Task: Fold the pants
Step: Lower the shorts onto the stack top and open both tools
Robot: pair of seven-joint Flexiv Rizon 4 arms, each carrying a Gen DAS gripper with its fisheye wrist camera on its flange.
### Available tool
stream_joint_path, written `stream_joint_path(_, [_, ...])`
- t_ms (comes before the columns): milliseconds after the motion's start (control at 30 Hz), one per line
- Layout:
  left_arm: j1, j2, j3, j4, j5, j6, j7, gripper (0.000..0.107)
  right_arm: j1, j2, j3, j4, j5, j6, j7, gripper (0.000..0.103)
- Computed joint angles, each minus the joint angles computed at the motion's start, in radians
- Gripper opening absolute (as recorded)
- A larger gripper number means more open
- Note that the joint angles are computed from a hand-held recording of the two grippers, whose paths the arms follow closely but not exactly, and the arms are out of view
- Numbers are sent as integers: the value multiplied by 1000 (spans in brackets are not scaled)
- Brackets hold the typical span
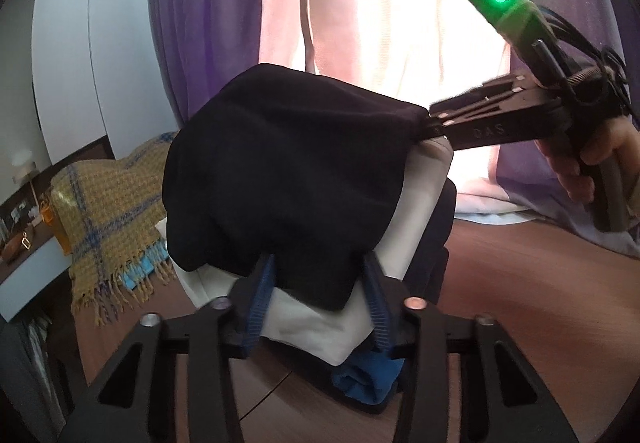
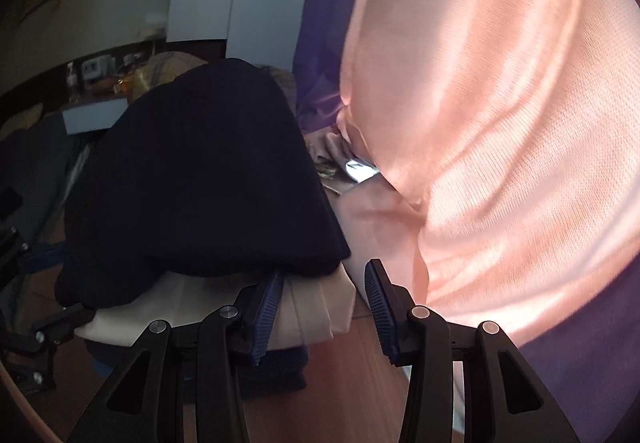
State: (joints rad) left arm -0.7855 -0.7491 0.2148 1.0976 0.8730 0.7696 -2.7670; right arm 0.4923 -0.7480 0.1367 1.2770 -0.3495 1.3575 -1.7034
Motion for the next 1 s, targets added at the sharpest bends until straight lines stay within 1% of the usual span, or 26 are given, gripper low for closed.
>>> stream_joint_path(33, [-1, 0, 1, 0, 3, -2, 4, 29, 14, -2, -22, 2, -13, 15, 7, 44])
stream_joint_path(67, [2, 0, 0, 2, 4, 4, 10, 27, 26, -2, -43, 4, -26, 29, 16, 44])
stream_joint_path(133, [2, 5, -2, 7, 6, 3, 31, 16, 42, -4, -71, 8, -46, 47, 33, 44])
stream_joint_path(200, [-5, 12, 2, 9, 19, -2, 50, 12, 42, -4, -73, 7, -52, 43, 48, 43])
stream_joint_path(233, [-8, 19, 2, 13, 24, -7, 59, 11, 40, -4, -71, 8, -52, 44, 56, 42])
stream_joint_path(300, [-6, 34, -2, 24, 23, -17, 73, 11, 43, 0, -81, 15, -51, 43, 86, 30])
stream_joint_path(333, [-11, 42, 1, 27, 29, -33, 78, 11, 46, 2, -86, 14, -48, 32, 108, 30])
stream_joint_path(400, [-20, 52, 5, 28, 49, -63, 86, 11, 36, 3, -72, 8, -35, 9, 136, 30])
stream_joint_path(433, [-12, 59, -6, 35, 46, -63, 104, 11, 41, 7, -84, 10, -33, 1, 163, 30])
stream_joint_path(500, [4, 68, -23, 50, 34, -55, 117, 16, 55, 19, -119, 30, -44, 6, 217, 30])
stream_joint_path(567, [27, 67, -49, 52, -8, -81, 167, 30, 64, 35, -144, 49, -55, -1, 277, 30])
stream_joint_path(600, [27, 68, -49, 54, -13, -90, 166, 44, 69, 41, -156, 57, -65, -4, 303, 30])
stream_joint_path(633, [23, 74, -44, 62, -9, -91, 151, 50, 88, 51, -191, 70, -84, -10, 351, 30])
stream_joint_path(700, [17, 92, -41, 83, 3, -81, 128, 51, 108, 70, -233, 102, -121, 12, 426, 30])
stream_joint_path(767, [4, 113, -35, 102, 29, -80, 97, 53, 128, 85, -266, 124, -158, 19, 494, 30])
stream_joint_path(800, [0, 122, -32, 108, 46, -76, 77, 54, 145, 97, -291, 146, -180, 40, 538, 30])
stream_joint_path(900, [-8, 143, -25, 128, 116, -38, 17, 54, 137, 105, -267, 155, -205, 92, 582, 30])
stream_joint_path(967, [1, 143, -26, 128, 160, 3, -2, 54, 106, 100, -209, 138, -203, 104, 552, 30])
stream_joint_path(1000, [10, 142, -32, 128, 167, 24, -2, 54, 89, 92, -172, 115, -194, 87, 527, 30])
